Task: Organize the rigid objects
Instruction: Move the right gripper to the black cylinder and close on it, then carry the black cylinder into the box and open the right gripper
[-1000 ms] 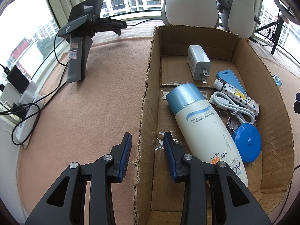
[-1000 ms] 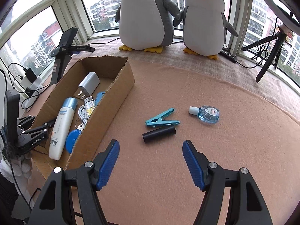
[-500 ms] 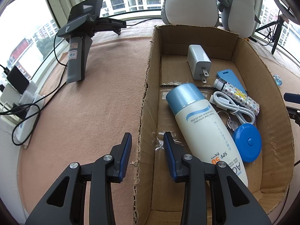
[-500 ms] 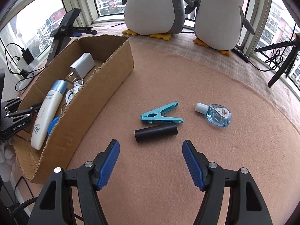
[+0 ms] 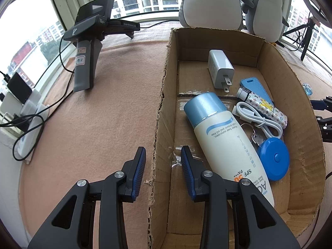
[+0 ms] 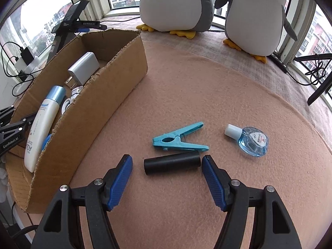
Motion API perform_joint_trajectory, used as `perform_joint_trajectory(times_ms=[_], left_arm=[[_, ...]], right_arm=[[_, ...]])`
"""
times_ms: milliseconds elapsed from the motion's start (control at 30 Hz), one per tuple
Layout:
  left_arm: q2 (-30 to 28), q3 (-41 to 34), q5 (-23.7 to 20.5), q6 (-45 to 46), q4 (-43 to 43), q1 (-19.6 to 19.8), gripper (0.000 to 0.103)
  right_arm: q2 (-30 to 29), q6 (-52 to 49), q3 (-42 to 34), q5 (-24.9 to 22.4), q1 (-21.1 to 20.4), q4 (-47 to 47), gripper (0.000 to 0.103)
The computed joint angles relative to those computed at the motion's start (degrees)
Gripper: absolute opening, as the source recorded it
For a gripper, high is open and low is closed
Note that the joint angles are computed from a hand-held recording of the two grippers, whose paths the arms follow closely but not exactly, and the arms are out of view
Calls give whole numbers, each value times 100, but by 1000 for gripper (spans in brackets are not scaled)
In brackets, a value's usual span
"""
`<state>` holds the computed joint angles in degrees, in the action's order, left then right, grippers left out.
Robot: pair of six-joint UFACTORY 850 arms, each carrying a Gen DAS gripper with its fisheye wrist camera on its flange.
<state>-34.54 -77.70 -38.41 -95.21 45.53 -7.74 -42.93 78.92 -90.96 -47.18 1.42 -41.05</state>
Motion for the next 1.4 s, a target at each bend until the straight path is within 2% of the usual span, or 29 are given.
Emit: perform_joint_trajectory(times_ms=[67,133,267,467,800,1133,1400], left_arm=[[1,2,5,6,5,2,34],[5,8,14,8,9,4,34],[8,13,27,15,13,5,34],[13,16,56,28,7,5,34],[21,21,49,59,9,3,34],[27,28,67,84,18,3,34],[33,37,90,111,23,7,34]], right_arm=[[-5,-30,-10,10,2,-3,65],[-29,-90,-46,-39,10,27,58],[-22,-97,-49,-68,21,43,49],[73,-120,95,100,49,-18,49],[241,326,89,57,234,-408,49],[-24,224,-655,-24,377,-592,49],[-535,-311,-1551,-14,420,-462,49]])
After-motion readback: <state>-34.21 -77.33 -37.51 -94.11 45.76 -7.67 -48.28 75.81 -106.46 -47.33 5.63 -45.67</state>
